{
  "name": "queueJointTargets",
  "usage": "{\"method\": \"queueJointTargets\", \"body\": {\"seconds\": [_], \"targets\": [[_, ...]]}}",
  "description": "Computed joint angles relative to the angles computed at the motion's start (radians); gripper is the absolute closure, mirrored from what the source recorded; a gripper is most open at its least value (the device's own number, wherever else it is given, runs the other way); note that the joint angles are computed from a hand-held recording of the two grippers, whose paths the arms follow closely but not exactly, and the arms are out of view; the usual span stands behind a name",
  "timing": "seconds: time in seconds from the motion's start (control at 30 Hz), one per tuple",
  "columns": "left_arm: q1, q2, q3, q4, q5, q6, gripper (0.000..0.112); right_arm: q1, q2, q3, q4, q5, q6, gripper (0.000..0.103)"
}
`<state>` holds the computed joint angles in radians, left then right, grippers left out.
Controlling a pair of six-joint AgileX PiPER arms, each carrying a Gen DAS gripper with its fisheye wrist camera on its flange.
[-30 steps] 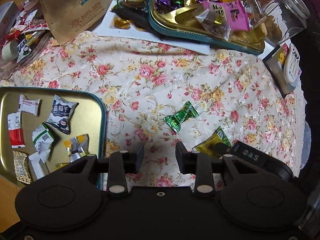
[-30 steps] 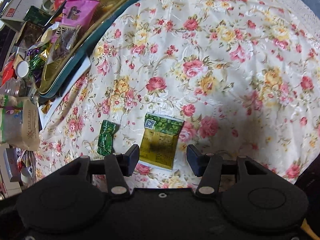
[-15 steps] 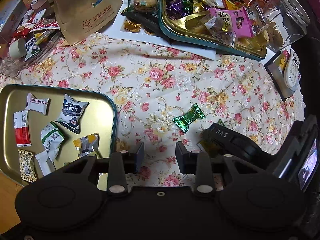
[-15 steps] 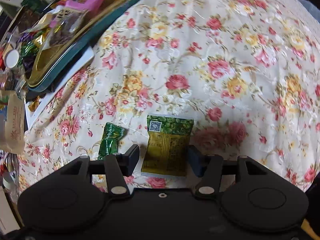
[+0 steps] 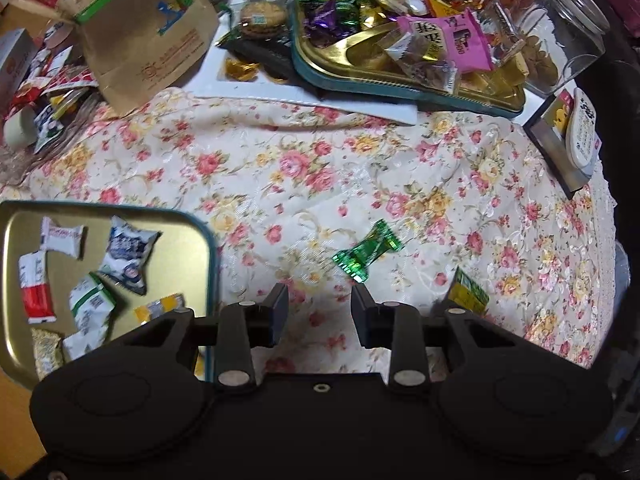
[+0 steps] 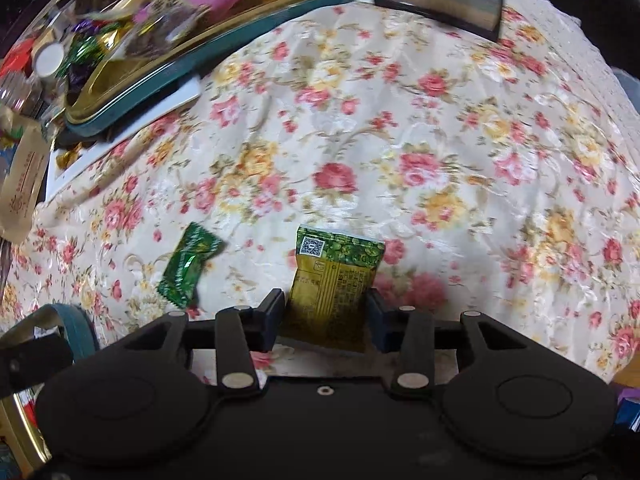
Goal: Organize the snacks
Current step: 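Grasp the green foil candy with the left gripper while the right reaches the yellow-green packet, then close the right gripper on the yellow-green packet and lift it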
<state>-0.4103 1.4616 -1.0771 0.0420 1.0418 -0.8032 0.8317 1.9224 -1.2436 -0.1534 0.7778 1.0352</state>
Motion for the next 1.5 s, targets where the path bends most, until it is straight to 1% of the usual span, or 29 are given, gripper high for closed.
{"method": "queueJointTargets", "body": {"seconds": [0.13, 0.2, 0.27, 0.33, 0.4, 0.43, 0.53, 0.63, 0.7, 0.8, 1.0, 1.13, 1.37, 1.43, 1.5], "targets": [[-0.003, 0.041, 0.007, -0.011, -0.1, 0.033, 0.07, -0.046, -0.072, 0.064, 0.024, -0.017, -0.007, 0.059], [0.001, 0.063, 0.015, -0.021, -0.157, 0.06, 0.07, -0.073, -0.113, 0.091, 0.054, -0.029, -0.041, 0.059], [-0.003, 0.098, 0.015, -0.003, -0.195, 0.052, 0.07, -0.099, -0.155, 0.116, 0.079, -0.036, -0.068, 0.06], [-0.012, 0.134, 0.011, 0.034, -0.21, 0.027, 0.07, -0.11, -0.185, 0.129, 0.102, -0.039, -0.085, 0.061], [-0.016, 0.161, 0.011, 0.053, -0.225, 0.011, 0.07, -0.131, -0.219, 0.149, 0.139, -0.048, -0.123, 0.074], [-0.011, 0.172, 0.013, 0.043, -0.236, 0.025, 0.07, -0.14, -0.226, 0.154, 0.158, -0.05, -0.143, 0.079], [-0.006, 0.187, 0.017, 0.016, -0.254, 0.066, 0.07, -0.172, -0.25, 0.173, 0.19, -0.041, -0.169, 0.078], [-0.016, 0.207, -0.001, 0.016, -0.246, 0.123, 0.07, -0.198, -0.277, 0.198, 0.198, -0.039, -0.157, 0.077], [-0.035, 0.218, -0.009, 0.045, -0.244, 0.124, 0.069, -0.221, -0.293, 0.21, 0.222, -0.035, -0.164, 0.073], [-0.054, 0.255, -0.034, 0.065, -0.228, 0.132, 0.069, -0.249, -0.306, 0.223, 0.263, -0.038, -0.185, 0.073], [-0.099, 0.32, -0.069, 0.122, -0.19, 0.104, 0.069, -0.231, -0.301, 0.215, 0.255, -0.033, -0.191, 0.072], [-0.09, 0.338, -0.079, 0.094, -0.185, 0.109, 0.069, -0.221, -0.295, 0.219, 0.248, -0.031, -0.191, 0.072], [-0.124, 0.349, -0.089, 0.145, -0.184, 0.064, 0.07, -0.2, -0.29, 0.22, 0.219, -0.033, -0.175, 0.072], [-0.129, 0.351, -0.095, 0.146, -0.181, 0.065, 0.073, -0.195, -0.287, 0.218, 0.21, -0.033, -0.171, 0.072], [-0.119, 0.349, -0.097, 0.118, -0.186, 0.088, 0.081, -0.195, -0.284, 0.217, 0.212, -0.033, -0.173, 0.072]]}}
